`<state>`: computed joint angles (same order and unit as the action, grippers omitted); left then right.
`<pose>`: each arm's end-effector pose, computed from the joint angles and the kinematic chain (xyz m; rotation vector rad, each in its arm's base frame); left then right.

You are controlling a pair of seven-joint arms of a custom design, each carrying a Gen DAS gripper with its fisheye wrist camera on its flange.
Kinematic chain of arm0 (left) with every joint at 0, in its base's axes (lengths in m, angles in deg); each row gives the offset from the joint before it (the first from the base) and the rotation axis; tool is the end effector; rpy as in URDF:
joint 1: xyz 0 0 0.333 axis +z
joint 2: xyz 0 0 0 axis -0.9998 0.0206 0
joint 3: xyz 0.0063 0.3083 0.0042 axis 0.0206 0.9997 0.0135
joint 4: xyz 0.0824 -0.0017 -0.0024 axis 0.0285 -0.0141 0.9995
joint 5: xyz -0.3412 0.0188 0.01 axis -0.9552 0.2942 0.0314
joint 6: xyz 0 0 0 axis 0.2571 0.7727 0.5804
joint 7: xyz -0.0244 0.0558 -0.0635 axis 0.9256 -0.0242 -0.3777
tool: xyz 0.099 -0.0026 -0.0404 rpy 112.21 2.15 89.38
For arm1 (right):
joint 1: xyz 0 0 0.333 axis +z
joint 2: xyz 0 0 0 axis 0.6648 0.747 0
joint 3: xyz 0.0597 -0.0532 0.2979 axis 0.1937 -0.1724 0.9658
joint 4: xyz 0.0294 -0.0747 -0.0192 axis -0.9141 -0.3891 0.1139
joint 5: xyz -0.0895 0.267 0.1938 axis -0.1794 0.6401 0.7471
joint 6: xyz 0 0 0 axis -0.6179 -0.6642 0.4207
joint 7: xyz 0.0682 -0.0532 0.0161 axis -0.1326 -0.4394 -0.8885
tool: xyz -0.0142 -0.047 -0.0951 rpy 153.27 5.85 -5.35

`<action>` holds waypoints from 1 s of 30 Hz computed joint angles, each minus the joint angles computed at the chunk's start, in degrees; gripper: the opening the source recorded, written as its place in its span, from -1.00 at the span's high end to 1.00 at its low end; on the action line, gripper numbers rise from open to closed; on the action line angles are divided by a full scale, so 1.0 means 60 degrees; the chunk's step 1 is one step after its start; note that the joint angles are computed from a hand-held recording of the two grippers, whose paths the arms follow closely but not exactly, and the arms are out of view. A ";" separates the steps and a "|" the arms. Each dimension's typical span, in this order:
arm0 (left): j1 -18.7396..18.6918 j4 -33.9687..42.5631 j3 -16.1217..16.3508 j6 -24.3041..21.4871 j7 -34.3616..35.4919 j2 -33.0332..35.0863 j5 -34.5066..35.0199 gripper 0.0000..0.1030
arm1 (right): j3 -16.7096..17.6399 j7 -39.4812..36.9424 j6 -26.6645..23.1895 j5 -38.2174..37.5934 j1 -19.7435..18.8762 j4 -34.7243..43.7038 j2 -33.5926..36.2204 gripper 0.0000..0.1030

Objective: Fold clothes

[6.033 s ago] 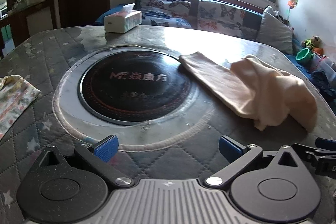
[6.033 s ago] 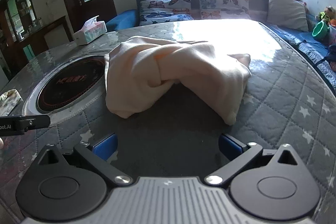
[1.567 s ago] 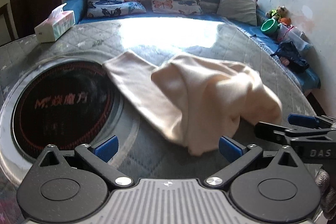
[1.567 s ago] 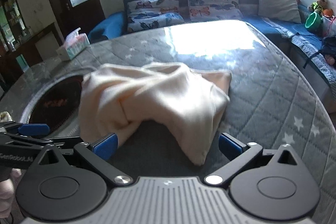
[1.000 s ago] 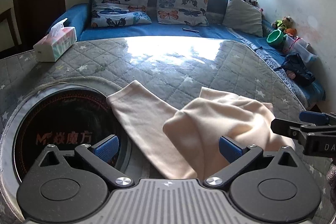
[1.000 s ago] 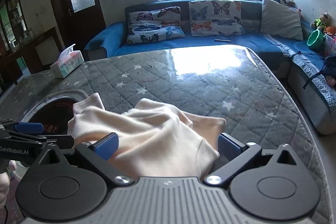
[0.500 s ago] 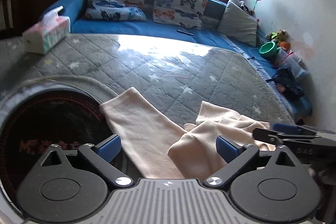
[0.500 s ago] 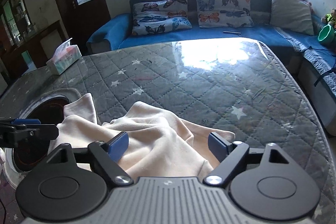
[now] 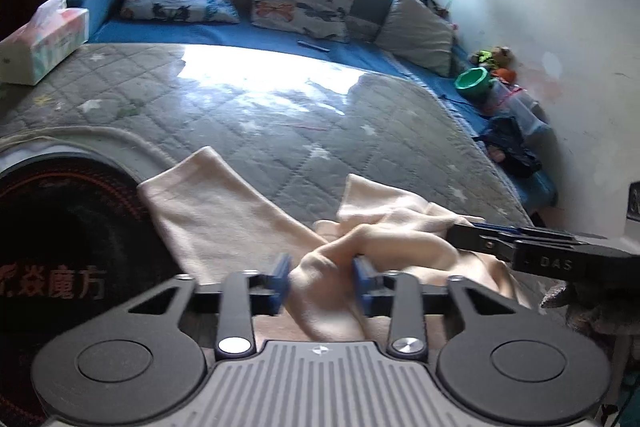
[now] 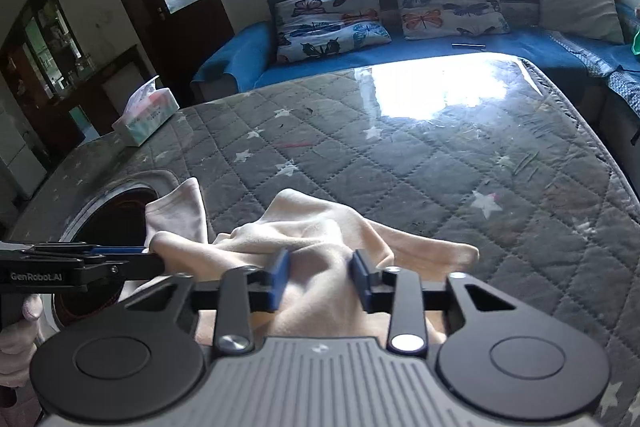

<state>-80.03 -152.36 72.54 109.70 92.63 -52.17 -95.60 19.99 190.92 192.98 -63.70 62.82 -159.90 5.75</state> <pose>0.7044 -0.0449 0.4071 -1.4605 2.4699 -1.2235 0.6000 0.2102 0.4392 -1.4292 1.9175 -0.5298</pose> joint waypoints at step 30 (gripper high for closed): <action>0.0809 -0.4723 0.1371 -0.2888 0.4689 -0.3518 -0.2831 0.85 | 0.0760 0.2298 -0.0841 -0.3498 -0.0125 -0.0753 -0.1226 0.14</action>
